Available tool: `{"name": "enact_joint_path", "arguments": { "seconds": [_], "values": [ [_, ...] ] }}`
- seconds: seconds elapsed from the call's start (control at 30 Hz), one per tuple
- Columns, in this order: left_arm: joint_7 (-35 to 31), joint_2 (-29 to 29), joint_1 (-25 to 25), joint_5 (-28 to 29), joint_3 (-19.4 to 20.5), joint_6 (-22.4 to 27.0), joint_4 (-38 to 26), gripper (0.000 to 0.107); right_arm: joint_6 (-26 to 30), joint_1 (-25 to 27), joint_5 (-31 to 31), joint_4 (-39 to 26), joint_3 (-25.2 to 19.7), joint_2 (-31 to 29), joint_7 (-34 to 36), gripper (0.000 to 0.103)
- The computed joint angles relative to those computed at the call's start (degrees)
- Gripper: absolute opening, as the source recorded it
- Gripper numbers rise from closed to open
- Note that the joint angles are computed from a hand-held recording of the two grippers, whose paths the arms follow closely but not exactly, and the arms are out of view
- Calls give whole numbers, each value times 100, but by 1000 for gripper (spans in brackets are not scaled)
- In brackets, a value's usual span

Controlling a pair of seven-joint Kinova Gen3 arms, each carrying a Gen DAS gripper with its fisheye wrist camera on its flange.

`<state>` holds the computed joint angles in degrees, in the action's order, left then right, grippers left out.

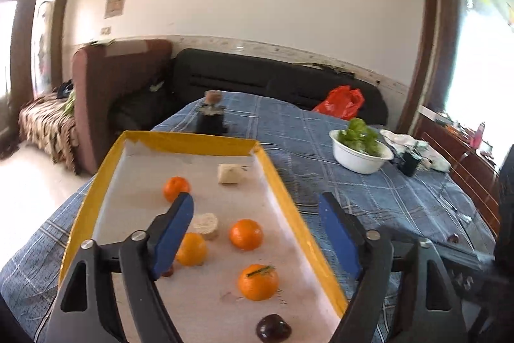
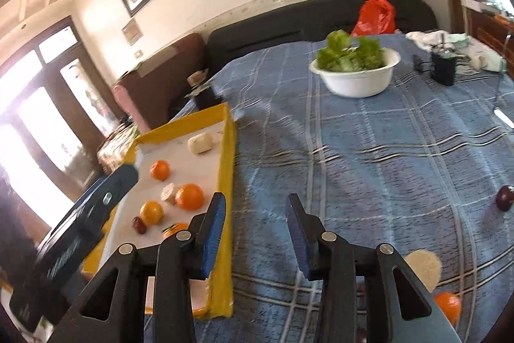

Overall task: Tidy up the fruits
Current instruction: 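Move both tools back from the tray to the fruit pile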

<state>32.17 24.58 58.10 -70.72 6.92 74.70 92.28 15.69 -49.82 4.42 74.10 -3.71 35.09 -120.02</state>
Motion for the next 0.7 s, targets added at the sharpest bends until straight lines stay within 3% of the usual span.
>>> {"name": "enact_joint_path", "arguments": {
  "seconds": [0.13, 0.3, 0.47, 0.63, 0.7],
  "values": [
    [-14, 21, 67, -242, 4, -129, 70, 80, 1, 4, -57, -8, 111, 3, -171, 43],
    [745, 43, 342, -1001, -122, -215, 519, 88, -74, 68, -73, 53, 140, -32, -322, 43],
    [453, -114, -82, -1059, 225, -893, 604, 88, -49, 210, -112, 47, 18, -74, -293, 43],
    [289, -323, -277, -1170, 317, -1667, 785, 88, 177, 821, -452, 98, -592, -295, 18, 43],
    [230, -363, -336, -1273, 347, -1976, 844, 81, 182, 1196, -698, 265, -924, -468, 286, 43]
  ]
}}
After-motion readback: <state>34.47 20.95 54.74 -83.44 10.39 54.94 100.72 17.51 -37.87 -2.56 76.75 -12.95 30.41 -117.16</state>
